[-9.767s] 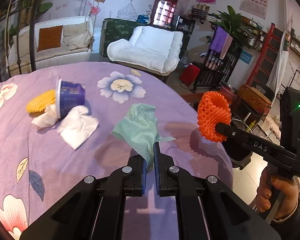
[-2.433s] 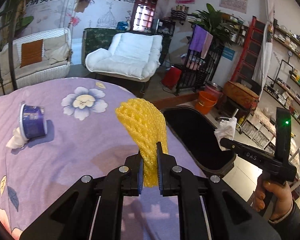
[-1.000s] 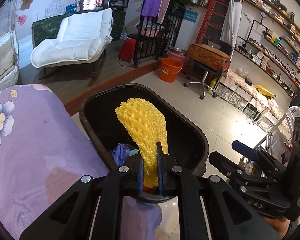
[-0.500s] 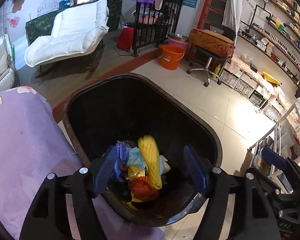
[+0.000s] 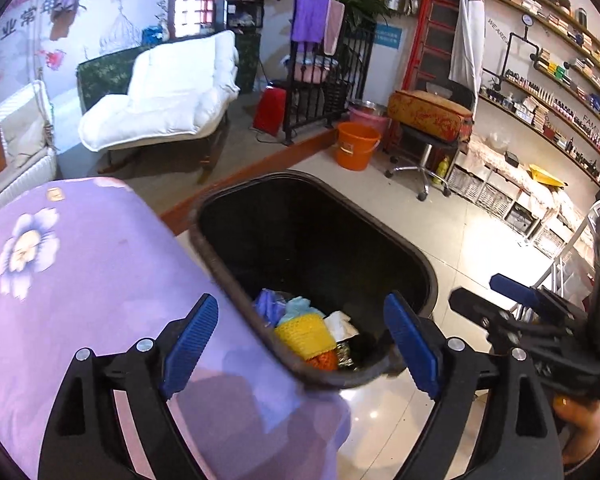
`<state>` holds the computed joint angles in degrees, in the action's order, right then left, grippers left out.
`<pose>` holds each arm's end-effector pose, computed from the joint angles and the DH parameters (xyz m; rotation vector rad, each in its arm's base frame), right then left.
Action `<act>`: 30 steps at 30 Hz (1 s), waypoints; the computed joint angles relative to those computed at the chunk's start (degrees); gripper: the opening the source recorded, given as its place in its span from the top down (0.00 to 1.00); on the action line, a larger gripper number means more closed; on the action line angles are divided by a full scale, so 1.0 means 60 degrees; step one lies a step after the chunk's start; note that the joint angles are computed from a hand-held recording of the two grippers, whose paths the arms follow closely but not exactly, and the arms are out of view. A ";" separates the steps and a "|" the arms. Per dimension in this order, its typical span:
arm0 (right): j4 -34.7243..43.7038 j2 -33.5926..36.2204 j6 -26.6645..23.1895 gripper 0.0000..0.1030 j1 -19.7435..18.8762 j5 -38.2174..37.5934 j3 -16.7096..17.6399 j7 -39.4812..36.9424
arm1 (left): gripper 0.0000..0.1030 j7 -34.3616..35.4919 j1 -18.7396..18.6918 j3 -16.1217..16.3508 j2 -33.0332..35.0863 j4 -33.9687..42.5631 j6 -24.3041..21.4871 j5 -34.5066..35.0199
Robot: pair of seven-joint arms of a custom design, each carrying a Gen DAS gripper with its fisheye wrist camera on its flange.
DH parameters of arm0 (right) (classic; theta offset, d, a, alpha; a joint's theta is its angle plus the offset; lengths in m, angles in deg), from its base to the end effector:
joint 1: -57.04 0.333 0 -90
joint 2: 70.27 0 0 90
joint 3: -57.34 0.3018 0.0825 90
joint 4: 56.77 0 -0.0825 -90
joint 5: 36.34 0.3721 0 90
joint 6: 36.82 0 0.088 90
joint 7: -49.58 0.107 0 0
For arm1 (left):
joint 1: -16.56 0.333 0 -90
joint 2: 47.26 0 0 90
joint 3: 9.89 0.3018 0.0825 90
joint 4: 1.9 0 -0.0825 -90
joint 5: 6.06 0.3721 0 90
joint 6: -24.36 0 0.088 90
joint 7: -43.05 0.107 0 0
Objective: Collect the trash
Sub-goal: 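Return both open tools to the blue cup and tissue on the table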
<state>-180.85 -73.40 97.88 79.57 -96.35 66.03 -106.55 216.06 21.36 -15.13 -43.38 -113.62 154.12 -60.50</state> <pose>0.4695 0.2711 0.4411 -0.9718 2.2494 -0.8229 0.5899 -0.0247 0.4700 -0.8873 2.5836 -1.1759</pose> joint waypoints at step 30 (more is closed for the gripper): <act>0.8073 0.5910 0.1825 0.18 0.1644 0.2478 -0.0565 -0.6350 | 0.42 -0.2547 0.2714 0.0808 0.2564 0.3221 0.1614 0.0475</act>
